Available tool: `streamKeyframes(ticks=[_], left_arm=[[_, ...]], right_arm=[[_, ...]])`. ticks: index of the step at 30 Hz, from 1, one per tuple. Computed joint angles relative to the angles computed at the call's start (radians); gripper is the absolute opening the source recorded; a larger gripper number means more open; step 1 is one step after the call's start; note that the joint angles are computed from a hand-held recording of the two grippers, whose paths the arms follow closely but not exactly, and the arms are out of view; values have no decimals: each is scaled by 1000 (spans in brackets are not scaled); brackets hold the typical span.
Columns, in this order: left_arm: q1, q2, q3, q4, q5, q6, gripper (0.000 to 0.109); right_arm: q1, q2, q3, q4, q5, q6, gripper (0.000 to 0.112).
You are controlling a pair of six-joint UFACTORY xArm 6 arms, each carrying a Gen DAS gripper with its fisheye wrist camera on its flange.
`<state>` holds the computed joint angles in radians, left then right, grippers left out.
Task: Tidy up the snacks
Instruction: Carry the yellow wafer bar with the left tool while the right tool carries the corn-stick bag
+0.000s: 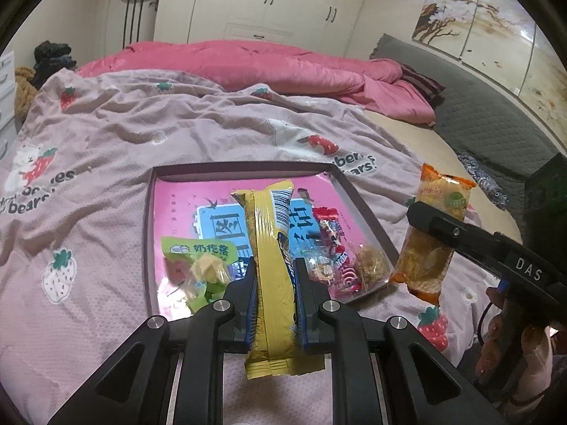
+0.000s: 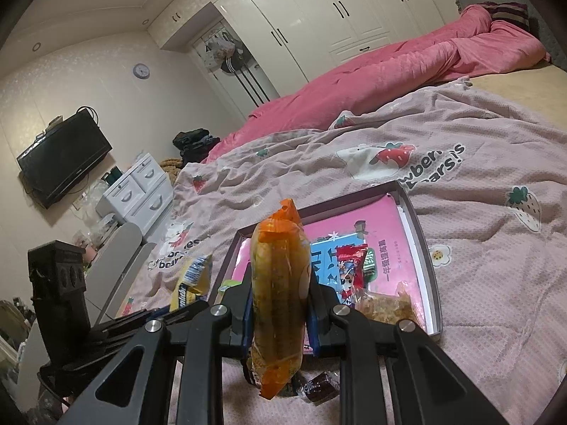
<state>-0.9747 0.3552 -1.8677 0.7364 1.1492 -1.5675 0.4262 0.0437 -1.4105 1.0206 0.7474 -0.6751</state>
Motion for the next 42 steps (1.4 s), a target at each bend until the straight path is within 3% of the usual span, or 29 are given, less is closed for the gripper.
streamKeyframes(ticks=[25, 42], left_arm=[[81, 164, -122, -146, -124, 101, 18], [111, 181, -93, -205, -211, 127, 18]], right_arm=[[3, 113, -75, -83, -8, 73, 23], [20, 180, -124, -176, 18, 134, 23]])
